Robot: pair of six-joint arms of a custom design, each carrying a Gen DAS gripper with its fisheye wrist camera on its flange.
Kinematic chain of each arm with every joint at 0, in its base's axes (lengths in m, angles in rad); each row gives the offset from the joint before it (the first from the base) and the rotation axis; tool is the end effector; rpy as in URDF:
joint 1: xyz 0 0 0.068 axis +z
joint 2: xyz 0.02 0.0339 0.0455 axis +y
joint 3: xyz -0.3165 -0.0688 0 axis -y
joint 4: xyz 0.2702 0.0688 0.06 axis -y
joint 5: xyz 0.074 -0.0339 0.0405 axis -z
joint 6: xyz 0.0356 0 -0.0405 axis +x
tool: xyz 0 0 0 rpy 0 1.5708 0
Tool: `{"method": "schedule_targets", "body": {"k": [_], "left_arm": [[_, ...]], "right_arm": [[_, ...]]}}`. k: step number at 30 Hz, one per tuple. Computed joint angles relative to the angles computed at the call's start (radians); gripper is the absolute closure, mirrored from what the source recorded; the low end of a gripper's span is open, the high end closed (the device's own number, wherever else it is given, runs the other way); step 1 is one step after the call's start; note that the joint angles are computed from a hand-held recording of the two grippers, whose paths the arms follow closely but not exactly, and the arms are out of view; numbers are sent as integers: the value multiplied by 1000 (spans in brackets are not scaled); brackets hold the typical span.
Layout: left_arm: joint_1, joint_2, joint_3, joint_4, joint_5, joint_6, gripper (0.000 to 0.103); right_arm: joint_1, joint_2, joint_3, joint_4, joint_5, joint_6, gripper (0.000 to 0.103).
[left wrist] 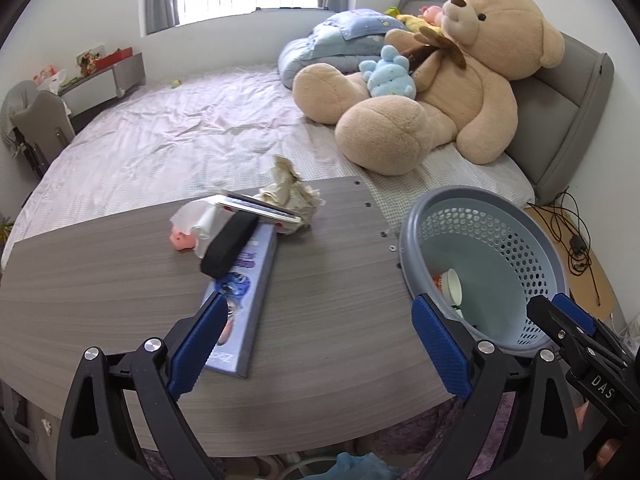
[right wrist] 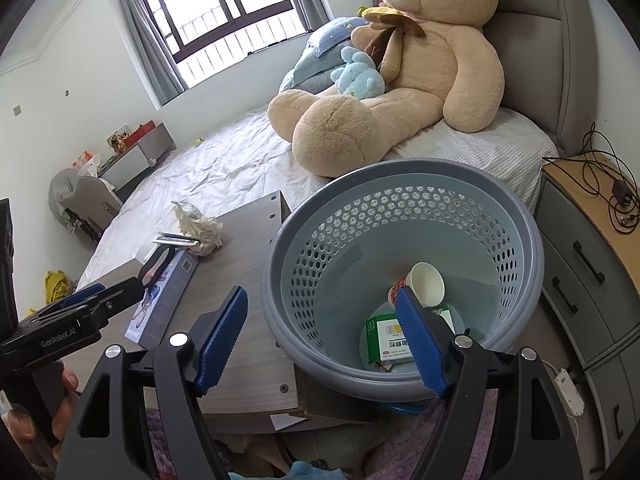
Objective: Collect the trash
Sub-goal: 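Move the left tool to the blue Zootopia box and grasp it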
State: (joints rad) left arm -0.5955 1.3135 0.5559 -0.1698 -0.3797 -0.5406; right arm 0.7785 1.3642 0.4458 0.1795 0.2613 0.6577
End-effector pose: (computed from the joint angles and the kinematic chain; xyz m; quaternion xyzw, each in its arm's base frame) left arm 0.2071 -0.1244 0.1918 -0.0341 0.9329 -0.0161 0.3580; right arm 0.1823 0.1668 0.1720 -0.0022 0.9085 0.1738 0.3801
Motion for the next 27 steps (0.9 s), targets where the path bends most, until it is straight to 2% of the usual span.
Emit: {"method": "schedule_targets", "body": {"k": [2, 7, 15, 23, 27], "left_arm": [[8, -24, -14, -7, -6, -2, 11], [25, -77, -39, -29, -19, -5, 11], [58, -141, -68, -49, -16, -3, 10], [70, -166, -87, -68, -22, -12, 10], [79, -177, -86, -85, -25, -24, 10]], "right_arm": [[27, 7, 12, -7, 25, 4, 25], [83, 28, 40, -24, 80, 9, 23], [114, 61, 89, -59, 89, 31, 18], [146, 105, 147, -96, 123, 46, 17], [181, 121, 168, -77, 188, 30, 17]]}}
